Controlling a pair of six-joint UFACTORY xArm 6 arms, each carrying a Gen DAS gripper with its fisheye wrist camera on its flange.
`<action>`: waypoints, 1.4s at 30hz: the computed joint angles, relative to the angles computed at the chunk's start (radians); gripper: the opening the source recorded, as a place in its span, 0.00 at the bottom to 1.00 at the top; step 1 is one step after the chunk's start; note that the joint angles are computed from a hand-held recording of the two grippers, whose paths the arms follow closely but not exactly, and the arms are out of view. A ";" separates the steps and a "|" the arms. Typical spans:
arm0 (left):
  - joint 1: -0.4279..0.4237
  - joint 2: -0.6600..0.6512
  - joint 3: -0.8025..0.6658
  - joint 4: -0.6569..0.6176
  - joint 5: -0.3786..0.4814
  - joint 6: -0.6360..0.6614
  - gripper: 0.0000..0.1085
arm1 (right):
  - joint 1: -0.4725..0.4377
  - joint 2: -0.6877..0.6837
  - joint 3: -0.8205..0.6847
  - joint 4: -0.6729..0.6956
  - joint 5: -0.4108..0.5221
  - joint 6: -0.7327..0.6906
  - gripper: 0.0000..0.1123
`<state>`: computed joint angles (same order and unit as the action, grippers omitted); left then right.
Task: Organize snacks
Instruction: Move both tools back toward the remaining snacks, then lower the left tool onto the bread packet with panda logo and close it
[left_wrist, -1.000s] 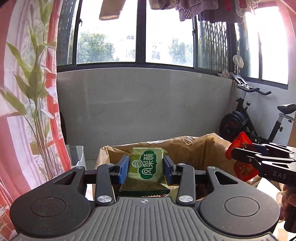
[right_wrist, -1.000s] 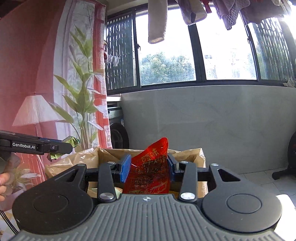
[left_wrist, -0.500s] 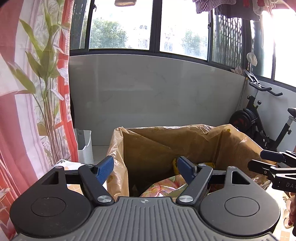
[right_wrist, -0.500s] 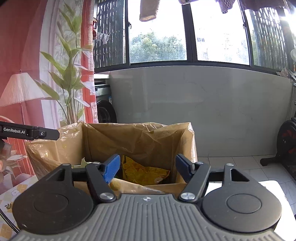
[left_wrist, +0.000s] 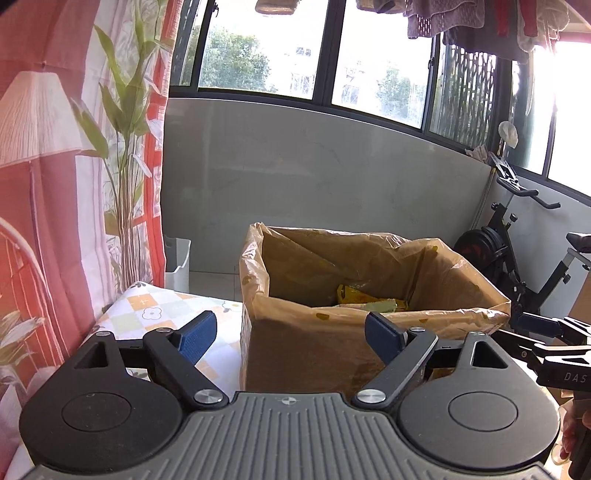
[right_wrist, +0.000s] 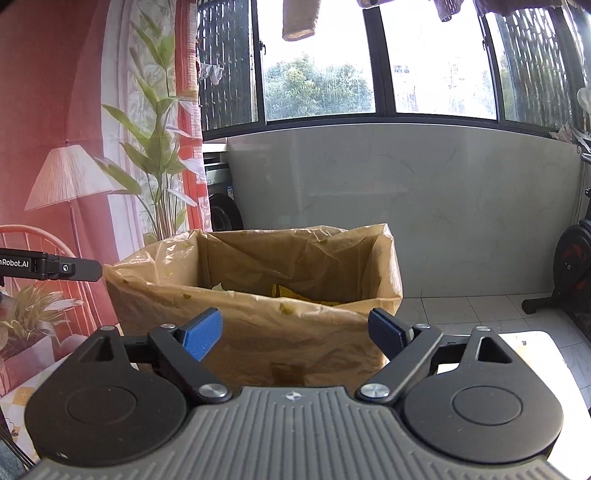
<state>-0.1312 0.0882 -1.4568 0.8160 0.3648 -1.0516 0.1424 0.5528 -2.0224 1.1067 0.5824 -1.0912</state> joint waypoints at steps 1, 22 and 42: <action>0.002 -0.016 0.027 -0.010 -0.017 -0.001 0.83 | -0.001 -0.025 0.037 0.013 -0.001 -0.009 0.81; -0.060 -0.202 0.328 0.253 0.040 -0.258 0.83 | 0.036 -0.340 0.587 0.276 -0.155 -0.266 0.82; -0.077 -0.190 0.443 0.113 0.016 -0.230 0.83 | 0.038 -0.354 0.732 0.394 -0.159 -0.424 0.82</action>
